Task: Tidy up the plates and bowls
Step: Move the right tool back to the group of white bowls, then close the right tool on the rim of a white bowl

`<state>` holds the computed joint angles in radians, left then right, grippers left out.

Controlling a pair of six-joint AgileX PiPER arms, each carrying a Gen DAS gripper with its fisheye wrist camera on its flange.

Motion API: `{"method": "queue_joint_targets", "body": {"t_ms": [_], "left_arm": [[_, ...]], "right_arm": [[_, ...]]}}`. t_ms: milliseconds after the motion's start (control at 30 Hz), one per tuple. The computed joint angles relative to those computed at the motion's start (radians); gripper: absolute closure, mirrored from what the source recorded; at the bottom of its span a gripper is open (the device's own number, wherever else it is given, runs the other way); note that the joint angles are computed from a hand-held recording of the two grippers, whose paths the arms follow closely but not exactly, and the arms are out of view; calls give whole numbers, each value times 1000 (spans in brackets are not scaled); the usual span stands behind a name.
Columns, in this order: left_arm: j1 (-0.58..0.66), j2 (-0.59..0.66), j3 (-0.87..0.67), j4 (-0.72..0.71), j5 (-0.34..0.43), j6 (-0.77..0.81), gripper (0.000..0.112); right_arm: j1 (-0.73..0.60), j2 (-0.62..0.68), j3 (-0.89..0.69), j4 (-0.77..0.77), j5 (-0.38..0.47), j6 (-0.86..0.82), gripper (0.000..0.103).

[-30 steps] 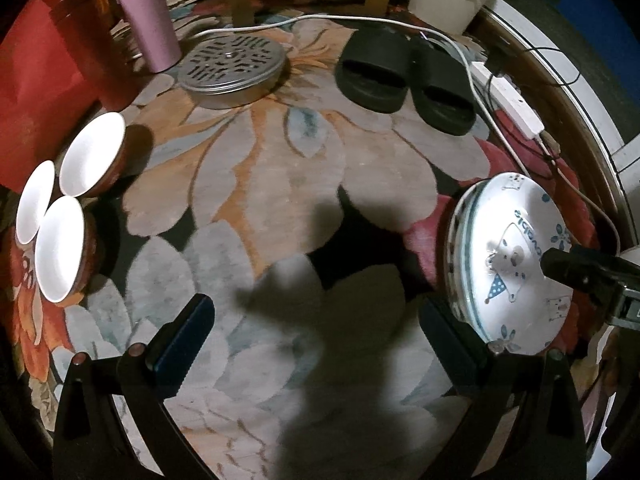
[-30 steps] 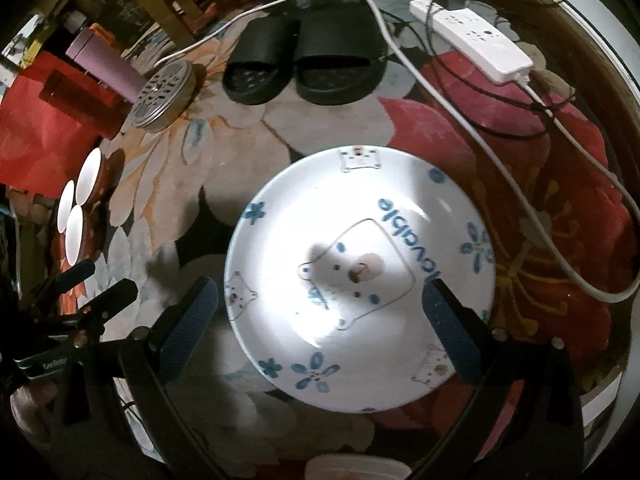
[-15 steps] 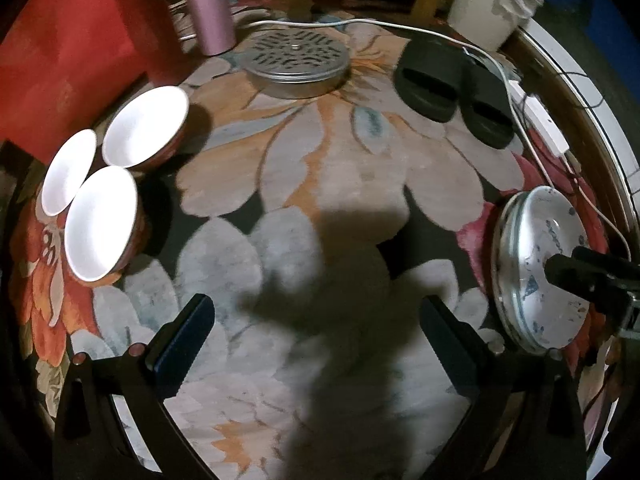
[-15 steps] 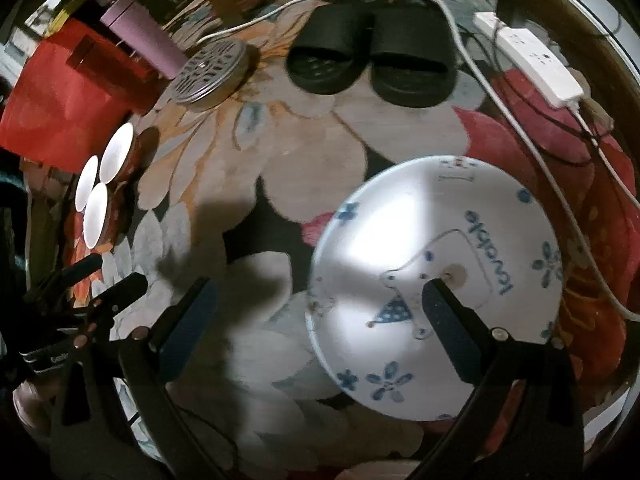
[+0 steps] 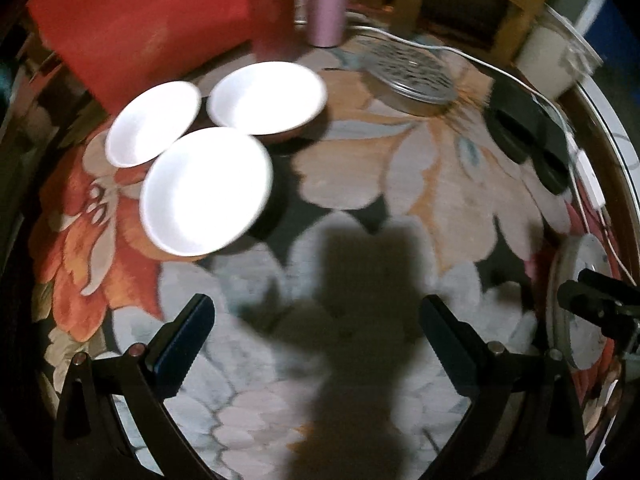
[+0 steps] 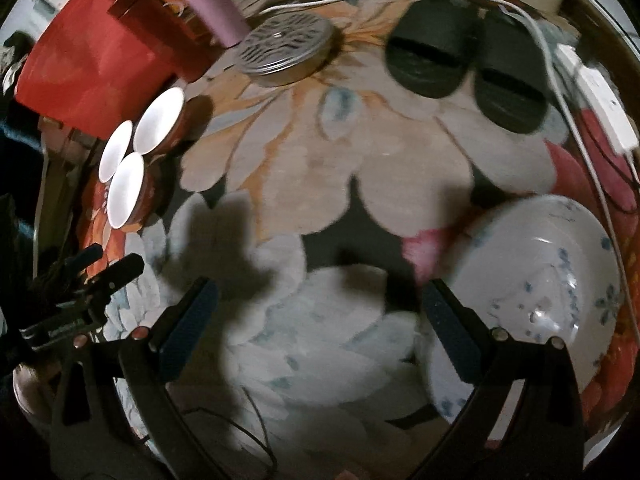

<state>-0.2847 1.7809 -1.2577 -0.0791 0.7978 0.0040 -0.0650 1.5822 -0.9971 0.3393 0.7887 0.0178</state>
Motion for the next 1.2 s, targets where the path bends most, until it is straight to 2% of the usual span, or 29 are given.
{"method": "queue_joint_targets", "body": {"t_ms": [300, 433, 600, 767, 833, 933, 1000, 1067, 1100, 1133, 1167, 1200], "left_arm": [[169, 3, 15, -49, -23, 73, 10], [239, 18, 11, -58, -32, 106, 10], [324, 67, -37, -115, -29, 173, 10], [392, 146, -121, -187, -14, 230, 10], [403, 180, -162, -196, -2, 223, 12], [414, 243, -245, -245, 43, 248, 23], [402, 275, -288, -258, 54, 262, 27], [390, 299, -317, -266, 60, 278, 36], [377, 317, -337, -259, 68, 279, 51], [369, 330, -352, -250, 77, 275, 70], [359, 348, -372, -238, 90, 270, 76], [345, 366, -389, -220, 94, 260, 77]], "right_arm": [[146, 151, -148, 18, -11, 33, 0], [211, 250, -265, 64, 4, 11, 0], [264, 349, -402, 101, 27, -2, 0], [289, 488, -575, 173, 90, 21, 2], [296, 531, -626, 190, 87, 39, 5], [292, 594, -696, 228, 91, 64, 19], [289, 646, -753, 228, 103, 110, 38], [292, 678, -790, 229, 109, 124, 48], [296, 681, -791, 226, 108, 125, 56], [299, 692, -805, 226, 113, 121, 60], [302, 701, -817, 224, 119, 120, 64], [309, 707, -824, 216, 121, 121, 69]]}}
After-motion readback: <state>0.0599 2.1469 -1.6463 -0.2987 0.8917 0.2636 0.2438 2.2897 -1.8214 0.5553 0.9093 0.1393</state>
